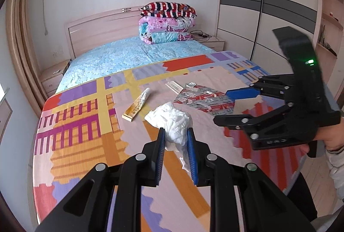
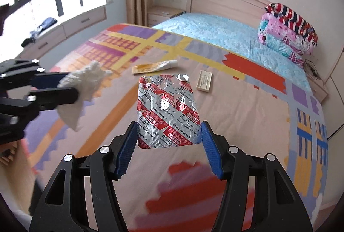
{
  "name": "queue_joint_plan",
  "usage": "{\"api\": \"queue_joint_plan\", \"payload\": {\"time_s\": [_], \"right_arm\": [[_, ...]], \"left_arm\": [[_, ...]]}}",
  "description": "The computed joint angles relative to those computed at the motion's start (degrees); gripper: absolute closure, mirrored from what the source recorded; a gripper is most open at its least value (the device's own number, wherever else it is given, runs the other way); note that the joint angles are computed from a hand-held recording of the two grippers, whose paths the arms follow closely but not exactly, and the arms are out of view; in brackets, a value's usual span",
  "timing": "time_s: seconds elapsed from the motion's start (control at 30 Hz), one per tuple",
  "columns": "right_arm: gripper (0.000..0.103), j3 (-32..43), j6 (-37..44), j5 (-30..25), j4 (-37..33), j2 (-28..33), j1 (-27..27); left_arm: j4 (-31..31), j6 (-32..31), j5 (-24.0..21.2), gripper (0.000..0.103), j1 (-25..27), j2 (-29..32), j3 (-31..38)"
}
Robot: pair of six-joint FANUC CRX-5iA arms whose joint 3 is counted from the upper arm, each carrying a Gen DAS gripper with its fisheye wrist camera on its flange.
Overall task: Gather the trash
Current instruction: 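Grasp the white tissue with the left tool while the right tool grasps the foil blister pack, then carry tissue and blister pack over the bin and open both tools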
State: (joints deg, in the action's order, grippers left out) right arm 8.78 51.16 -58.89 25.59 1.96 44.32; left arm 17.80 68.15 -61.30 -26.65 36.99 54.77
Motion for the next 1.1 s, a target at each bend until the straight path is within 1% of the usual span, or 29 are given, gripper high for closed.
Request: {"api": "queue_joint_plan", "payload": {"time_s": [0.17,0.27,0.47,0.7,0.83,1.0,1.1], "right_arm": [[0.044,-3.1,-3.1,-0.8,4.3,-4.1,3.9],[0.044,-5.0,-5.2,-0.9,6.2,-6.1,5.9],[0.044,-9.3,-9.9,-1.3,9.9,-9.9,10.0],[0.044,-15.7,-17.3,-2.5,14.8,-16.2,17.0],[0.044,-18.7,-21.0,-4.3,17.5,-18.6,20.8],[0.044,-23.0,-25.8,-4.7,18.0,-21.0,24.1],[0.044,-24.5,-27.4,-5.1,17.4,-21.8,25.4]], "left_arm": [[-1.2,-0.7,1.1,0.083,-0.7,-3.9,-4.6],[-1.0,-1.4,2.7,0.083,-1.1,-6.9,-8.8],[-0.5,-2.2,6.8,0.083,-1.6,-13.7,-18.7],[0.0,-3.0,10.4,0.083,-2.1,-19.8,-27.7],[-2.2,-0.9,14.4,0.083,-2.8,-24.6,-34.9],[1.3,-1.4,17.1,0.083,-2.7,-28.9,-43.4],[4.8,-4.1,17.4,0.083,-2.6,-30.6,-47.5]]}}
